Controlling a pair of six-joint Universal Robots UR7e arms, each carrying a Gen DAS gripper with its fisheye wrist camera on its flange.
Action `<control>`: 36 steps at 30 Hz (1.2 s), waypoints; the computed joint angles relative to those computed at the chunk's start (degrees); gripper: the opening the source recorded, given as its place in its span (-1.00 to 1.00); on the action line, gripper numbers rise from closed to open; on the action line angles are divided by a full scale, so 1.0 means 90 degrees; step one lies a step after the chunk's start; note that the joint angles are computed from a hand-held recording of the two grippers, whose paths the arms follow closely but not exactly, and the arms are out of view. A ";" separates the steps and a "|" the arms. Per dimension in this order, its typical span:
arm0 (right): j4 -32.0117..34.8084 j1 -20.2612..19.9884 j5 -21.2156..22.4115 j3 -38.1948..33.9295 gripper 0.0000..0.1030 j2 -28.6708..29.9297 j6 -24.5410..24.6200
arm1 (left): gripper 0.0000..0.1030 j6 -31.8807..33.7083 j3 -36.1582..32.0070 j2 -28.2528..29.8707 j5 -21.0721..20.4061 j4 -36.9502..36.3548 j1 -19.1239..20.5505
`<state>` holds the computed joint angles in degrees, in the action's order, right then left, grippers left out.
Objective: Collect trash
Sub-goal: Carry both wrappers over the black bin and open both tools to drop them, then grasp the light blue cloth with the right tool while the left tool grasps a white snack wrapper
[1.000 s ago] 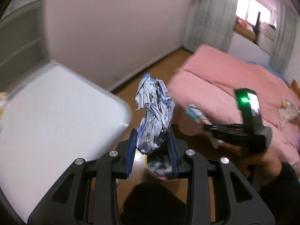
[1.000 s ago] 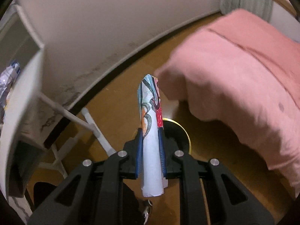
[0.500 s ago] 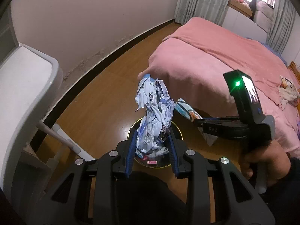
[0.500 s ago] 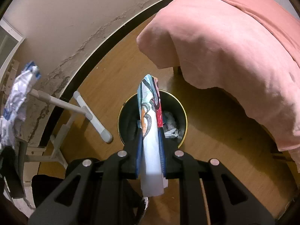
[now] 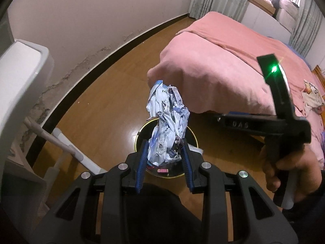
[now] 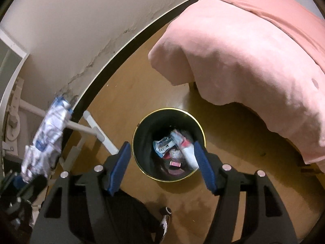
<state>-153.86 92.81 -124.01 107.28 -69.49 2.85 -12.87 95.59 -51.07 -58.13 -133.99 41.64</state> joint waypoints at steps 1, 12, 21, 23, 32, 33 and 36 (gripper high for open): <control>-0.0044 0.0001 -0.0001 0.0015 0.24 -0.0028 0.0035 | -0.40 -0.0002 -0.0026 0.0030 -0.0033 0.0035 0.0009; -0.0774 -0.0057 -0.0233 0.0166 0.30 -0.0292 0.0316 | -0.39 0.0252 -0.0490 0.0637 -0.0350 0.0141 0.0101; -0.1028 -0.0106 -0.0327 0.0255 0.47 -0.0419 0.0387 | 0.19 0.0399 -0.0799 0.0967 -0.0365 0.0033 0.0104; -0.1010 -0.0115 -0.0330 0.0245 0.48 -0.0399 0.0373 | 0.20 0.0403 -0.0795 0.0945 -0.0358 0.0033 0.0091; -0.0875 0.0205 -0.0498 0.0151 0.53 -0.0252 -0.0015 | 0.72 0.0501 -0.0232 0.0073 0.0102 -0.0129 -0.0176; -0.0856 0.0320 -0.0513 0.0120 0.55 -0.0222 -0.0114 | 0.77 0.0527 -0.0131 -0.0096 0.0217 -0.0159 -0.0220; -0.0676 0.0672 -0.0314 -0.0015 0.56 -0.0140 -0.0321 | 0.81 0.0512 0.0261 -0.0847 0.0672 -0.0209 -0.0329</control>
